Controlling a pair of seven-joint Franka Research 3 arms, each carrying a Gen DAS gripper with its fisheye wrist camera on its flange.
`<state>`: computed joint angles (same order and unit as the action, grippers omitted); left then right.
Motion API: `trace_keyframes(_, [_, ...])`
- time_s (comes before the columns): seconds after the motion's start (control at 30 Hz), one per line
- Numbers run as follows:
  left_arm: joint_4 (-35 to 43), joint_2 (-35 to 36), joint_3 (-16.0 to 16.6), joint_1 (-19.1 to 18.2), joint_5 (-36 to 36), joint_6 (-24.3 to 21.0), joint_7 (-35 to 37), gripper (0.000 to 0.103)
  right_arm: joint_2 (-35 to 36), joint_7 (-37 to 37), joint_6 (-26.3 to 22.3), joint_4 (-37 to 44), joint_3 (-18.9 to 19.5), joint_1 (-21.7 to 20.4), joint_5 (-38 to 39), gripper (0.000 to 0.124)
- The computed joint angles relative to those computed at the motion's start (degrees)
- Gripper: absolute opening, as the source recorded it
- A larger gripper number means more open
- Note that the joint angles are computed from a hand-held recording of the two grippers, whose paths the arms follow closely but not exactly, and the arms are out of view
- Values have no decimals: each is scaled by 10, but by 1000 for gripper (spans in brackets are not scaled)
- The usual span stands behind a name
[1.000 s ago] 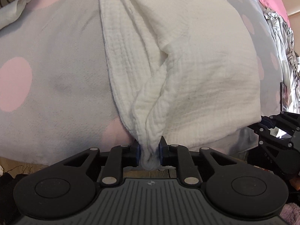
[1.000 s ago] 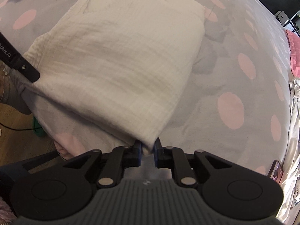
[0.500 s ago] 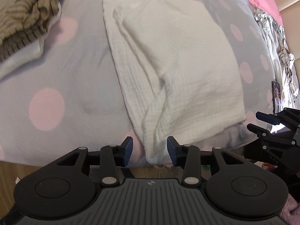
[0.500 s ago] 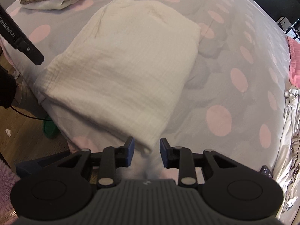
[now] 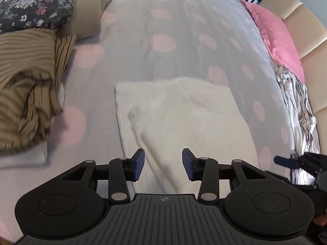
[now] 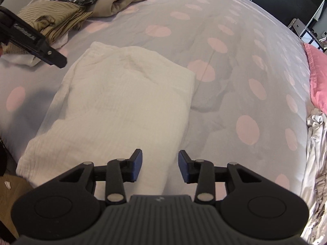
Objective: Fold clothes
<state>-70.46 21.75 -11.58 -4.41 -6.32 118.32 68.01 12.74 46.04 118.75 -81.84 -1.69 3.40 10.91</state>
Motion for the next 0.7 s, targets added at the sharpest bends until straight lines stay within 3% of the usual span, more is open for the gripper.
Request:
trace_keyframes(0.17, [57,54,8,-16,51,-1,27,39,42,22,-15,47,2,0,9,50])
trace_keyframes(0.27, [113,96,6,-21,55,-42,30,39,75,49,-41,93,0,-1,8,50])
trace_keyframes(0.4, [145,124,14,-35,78,-64,20,37,92,59,-54,116,3,-3,8,50])
trace_keyframes(0.53, [126,114,5,-27,69,-42,30,3,85,52,-40,101,2,0,-2,50])
trace_keyframes(0.7, [97,84,9,-36,90,-1,40,2,80,61,-36,89,-3,3,-19,50])
